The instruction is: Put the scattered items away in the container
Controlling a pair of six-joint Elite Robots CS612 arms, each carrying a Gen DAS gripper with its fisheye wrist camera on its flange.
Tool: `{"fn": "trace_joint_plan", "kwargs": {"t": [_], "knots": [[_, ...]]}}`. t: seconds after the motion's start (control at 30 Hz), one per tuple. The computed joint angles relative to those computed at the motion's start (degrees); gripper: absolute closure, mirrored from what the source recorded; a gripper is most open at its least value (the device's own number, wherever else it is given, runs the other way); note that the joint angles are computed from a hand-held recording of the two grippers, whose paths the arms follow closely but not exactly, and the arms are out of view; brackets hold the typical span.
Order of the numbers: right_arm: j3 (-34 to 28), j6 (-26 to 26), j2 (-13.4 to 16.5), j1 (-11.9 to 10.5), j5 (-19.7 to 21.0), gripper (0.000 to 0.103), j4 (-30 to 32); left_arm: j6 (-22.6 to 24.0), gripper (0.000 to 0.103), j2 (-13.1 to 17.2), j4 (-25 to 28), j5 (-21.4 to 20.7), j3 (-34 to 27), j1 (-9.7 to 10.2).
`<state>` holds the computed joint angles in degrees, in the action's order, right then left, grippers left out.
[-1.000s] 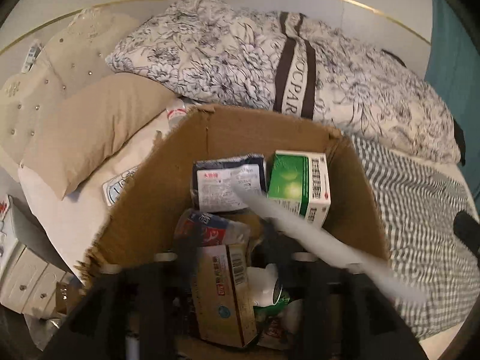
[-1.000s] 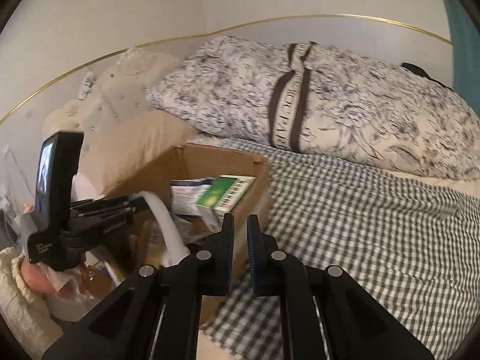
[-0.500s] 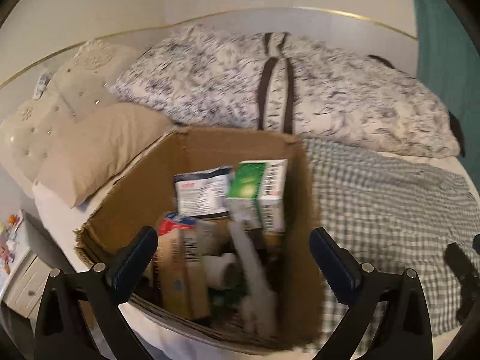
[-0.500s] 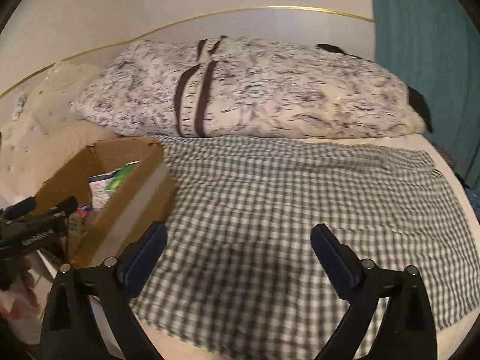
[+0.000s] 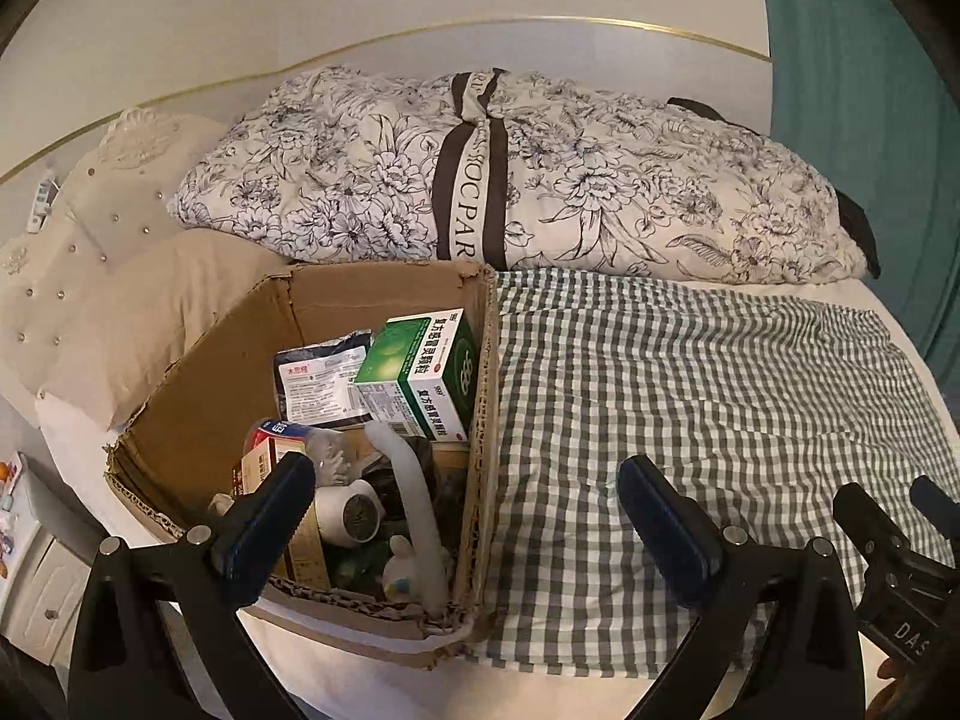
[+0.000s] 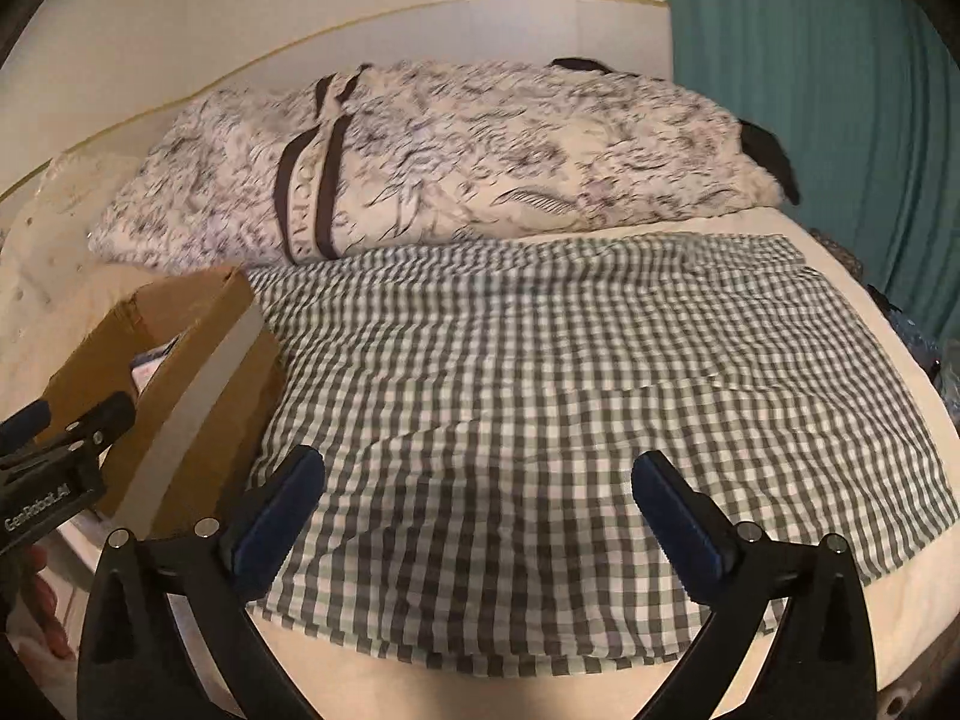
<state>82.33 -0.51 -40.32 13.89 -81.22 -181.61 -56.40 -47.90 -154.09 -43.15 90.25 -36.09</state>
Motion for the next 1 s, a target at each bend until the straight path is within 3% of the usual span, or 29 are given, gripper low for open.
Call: {"fn": "trace_joint_plan", "kwargs": {"t": [0.63,1.0], "knots": [[0.2,-0.9,-0.3,0.1,-0.4,0.000,0.2,0.1,0.000,0.6,-1.5,-3.1,-0.3,0.27],[0.3,-1.2,-0.3,0.2,-0.7,0.000,0.9,2.2,0.000,0.7,-3.0,-2.0,-0.2,-0.32]]}}
